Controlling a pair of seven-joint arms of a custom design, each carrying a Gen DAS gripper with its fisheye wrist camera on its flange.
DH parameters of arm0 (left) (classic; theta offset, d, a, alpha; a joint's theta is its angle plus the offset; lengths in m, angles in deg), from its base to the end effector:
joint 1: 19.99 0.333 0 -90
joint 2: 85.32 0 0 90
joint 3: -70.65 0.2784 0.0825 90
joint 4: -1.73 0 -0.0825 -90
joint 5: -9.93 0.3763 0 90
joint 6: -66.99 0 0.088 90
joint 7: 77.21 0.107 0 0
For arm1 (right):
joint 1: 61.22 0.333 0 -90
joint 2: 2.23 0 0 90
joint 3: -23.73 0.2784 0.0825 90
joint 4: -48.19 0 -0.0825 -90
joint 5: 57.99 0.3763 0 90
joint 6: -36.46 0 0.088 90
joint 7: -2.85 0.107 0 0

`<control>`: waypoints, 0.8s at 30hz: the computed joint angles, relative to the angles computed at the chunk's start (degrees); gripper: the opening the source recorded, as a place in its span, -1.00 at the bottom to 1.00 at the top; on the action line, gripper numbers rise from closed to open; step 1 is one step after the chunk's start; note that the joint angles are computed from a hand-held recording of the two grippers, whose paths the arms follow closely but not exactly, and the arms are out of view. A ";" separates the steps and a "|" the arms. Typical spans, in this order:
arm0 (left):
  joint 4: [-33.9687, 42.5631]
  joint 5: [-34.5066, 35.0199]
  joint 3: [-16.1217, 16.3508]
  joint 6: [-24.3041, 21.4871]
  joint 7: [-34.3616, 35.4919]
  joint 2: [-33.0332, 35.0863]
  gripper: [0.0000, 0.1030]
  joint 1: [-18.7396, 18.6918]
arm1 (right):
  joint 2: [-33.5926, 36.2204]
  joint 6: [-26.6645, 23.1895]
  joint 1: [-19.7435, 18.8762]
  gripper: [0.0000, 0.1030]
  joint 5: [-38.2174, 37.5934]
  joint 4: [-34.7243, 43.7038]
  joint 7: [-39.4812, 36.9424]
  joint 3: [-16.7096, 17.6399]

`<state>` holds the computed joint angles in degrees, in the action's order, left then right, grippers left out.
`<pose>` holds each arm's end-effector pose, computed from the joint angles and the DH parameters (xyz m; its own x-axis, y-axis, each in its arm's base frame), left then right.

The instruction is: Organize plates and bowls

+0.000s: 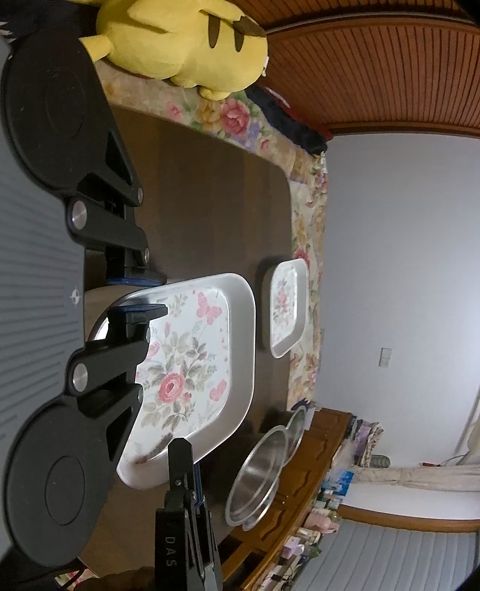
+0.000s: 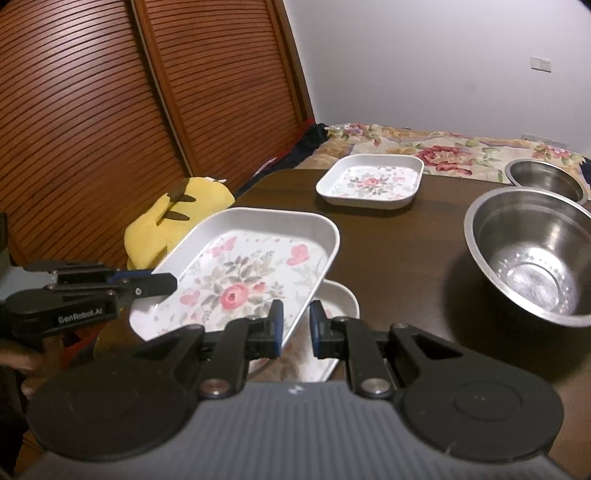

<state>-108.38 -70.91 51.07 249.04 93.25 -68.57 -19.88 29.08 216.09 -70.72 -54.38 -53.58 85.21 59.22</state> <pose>0.5995 -0.1034 0.3662 -0.2886 -0.9540 0.0813 -0.5787 0.1061 -0.8086 0.6411 0.2359 0.3768 0.4010 -0.8817 -0.2487 -0.6389 -0.0746 -0.7657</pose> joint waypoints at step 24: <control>-2.85 20.00 -7.97 8.36 -15.82 4.21 -0.78 5.90 | -2.64 18.31 26.38 -0.67 -5.16 -8.80 16.28 -29.43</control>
